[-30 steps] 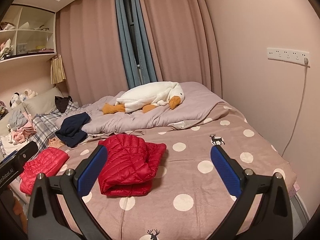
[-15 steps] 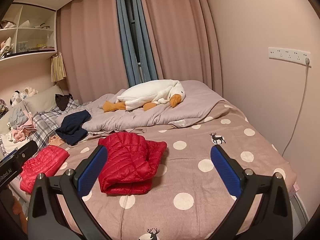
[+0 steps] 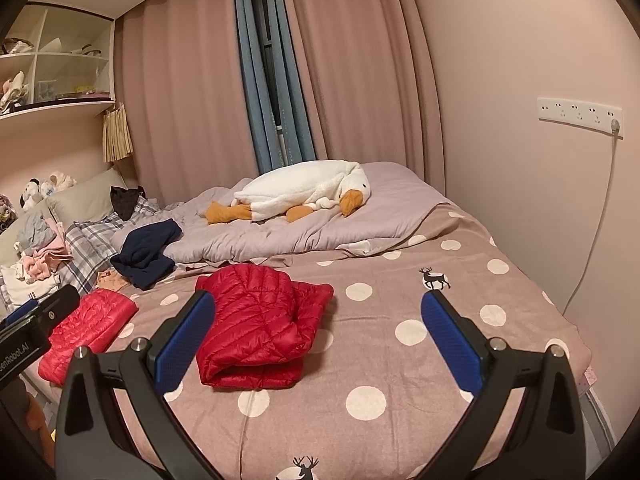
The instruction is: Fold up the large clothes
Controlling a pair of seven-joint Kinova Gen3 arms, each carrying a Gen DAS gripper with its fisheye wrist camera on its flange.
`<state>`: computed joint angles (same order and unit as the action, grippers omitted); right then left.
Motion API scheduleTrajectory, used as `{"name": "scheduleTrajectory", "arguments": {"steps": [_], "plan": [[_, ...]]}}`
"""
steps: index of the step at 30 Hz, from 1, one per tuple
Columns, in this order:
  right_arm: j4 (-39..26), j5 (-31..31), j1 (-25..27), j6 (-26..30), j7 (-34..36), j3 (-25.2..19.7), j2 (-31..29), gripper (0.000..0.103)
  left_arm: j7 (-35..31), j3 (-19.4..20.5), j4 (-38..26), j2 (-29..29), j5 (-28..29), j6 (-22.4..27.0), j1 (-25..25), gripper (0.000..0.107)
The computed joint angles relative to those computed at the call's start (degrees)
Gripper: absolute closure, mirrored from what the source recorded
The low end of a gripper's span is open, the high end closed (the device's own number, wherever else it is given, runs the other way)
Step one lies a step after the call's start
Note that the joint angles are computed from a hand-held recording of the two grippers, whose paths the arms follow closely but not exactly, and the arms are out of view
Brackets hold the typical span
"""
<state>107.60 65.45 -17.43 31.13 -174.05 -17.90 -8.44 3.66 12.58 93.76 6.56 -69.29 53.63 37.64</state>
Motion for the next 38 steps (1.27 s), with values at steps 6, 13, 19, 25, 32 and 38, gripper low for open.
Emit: {"name": "scheduleTrajectory", "arguments": {"steps": [6,13,19,25,32,38], "plan": [[-0.33,-0.78,0.08,-0.25,1.03,0.11,0.05,0.000,-0.20,0.04,0.56,-0.40,-0.03,-0.33,-0.22,0.006],[-0.48,-0.78,0.14,0.10,1.26,-0.05,0.17,0.000,-0.80,0.10,0.73,-0.65,0.70,-0.97,-0.65,0.006],[-0.41,-1.12,0.21,0.13,1.71,0.17,0.20,0.000,-1.33,0.37,0.90,-0.92,1.07,-1.01,-1.04,0.006],[-0.05,-2.40,0.31,-1.20,3.07,0.81,-0.17,0.000,-1.50,0.60,1.10,-1.19,1.23,-1.17,-1.35,0.006],[0.37,-2.15,1.09,-1.00,2.84,-0.02,-0.56,0.000,-1.98,0.71,1.44,-1.59,1.57,-1.69,-1.65,0.006],[0.26,-2.06,1.36,-0.54,2.81,-0.36,-0.67,0.000,-2.43,0.70,1.69,-1.98,1.90,-2.55,-2.27,0.006]]}}
